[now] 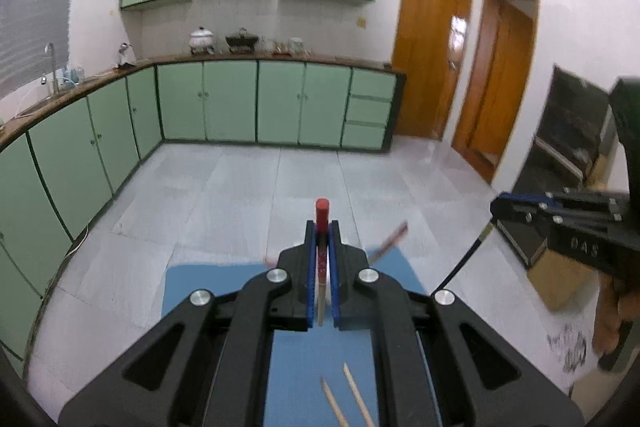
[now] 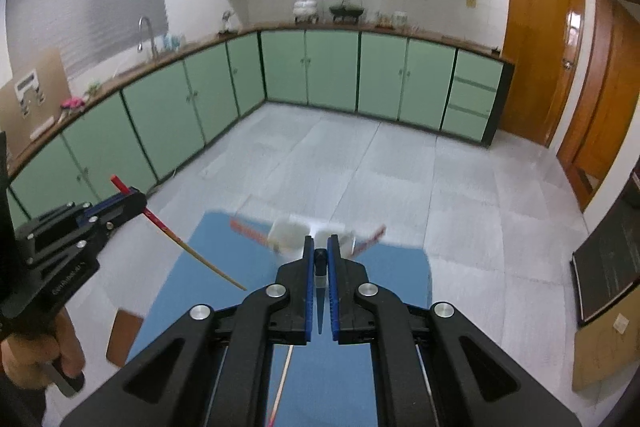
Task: Organize utensils
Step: 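Carry both chopsticks to the white holder and release them inside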
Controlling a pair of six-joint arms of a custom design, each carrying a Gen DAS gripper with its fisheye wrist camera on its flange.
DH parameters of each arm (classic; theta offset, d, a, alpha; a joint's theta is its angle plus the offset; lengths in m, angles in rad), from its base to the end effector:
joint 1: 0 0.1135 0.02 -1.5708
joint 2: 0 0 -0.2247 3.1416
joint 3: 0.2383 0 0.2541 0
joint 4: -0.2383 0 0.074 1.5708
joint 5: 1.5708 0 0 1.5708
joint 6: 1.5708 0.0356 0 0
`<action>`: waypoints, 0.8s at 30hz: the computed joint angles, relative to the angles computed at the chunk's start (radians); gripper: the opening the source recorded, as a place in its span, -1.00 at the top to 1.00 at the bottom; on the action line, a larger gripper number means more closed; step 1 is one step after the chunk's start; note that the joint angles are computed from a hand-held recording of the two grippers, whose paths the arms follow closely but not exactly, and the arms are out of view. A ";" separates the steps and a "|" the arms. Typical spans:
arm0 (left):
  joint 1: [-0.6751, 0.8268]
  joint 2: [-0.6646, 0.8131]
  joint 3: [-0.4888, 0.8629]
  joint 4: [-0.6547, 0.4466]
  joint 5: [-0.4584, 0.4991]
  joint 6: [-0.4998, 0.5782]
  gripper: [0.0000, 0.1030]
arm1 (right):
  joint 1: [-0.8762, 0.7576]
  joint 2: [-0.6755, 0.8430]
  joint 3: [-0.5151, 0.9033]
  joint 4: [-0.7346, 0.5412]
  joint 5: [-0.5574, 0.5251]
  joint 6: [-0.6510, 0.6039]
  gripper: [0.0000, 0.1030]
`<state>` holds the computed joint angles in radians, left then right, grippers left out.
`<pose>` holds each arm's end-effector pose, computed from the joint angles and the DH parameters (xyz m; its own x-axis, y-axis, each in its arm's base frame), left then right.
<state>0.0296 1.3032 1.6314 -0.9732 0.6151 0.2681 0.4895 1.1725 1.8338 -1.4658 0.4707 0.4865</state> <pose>0.2579 -0.0129 0.4046 -0.4638 0.2027 -0.8625 0.5803 0.8051 -0.1228 0.1525 0.0630 0.4434 -0.6282 0.1374 -0.7658 0.1722 0.9844 0.0354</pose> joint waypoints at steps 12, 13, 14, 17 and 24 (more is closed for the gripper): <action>-0.232 0.305 0.092 0.300 -0.244 -0.194 0.91 | -0.357 0.121 -0.170 0.435 -0.189 -0.219 0.88; -0.231 0.328 0.086 0.313 -0.244 -0.193 0.91 | -0.378 0.130 -0.195 0.463 -0.209 -0.225 0.88; -0.238 0.349 0.074 0.333 -0.253 -0.192 0.91 | -0.394 0.135 -0.226 0.491 -0.225 -0.228 0.88; -0.242 0.415 0.053 0.372 -0.267 -0.184 0.91 | -0.444 0.147 -0.335 0.578 -0.271 -0.237 0.88; -0.220 0.446 -0.008 0.403 -0.275 -0.132 0.67 | -0.509 0.097 -0.496 0.667 -0.328 -0.239 0.78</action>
<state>-0.1900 1.7493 1.6232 -0.5699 0.3405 0.1362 -0.0200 1.2695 1.3381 -0.7993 0.1425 0.2476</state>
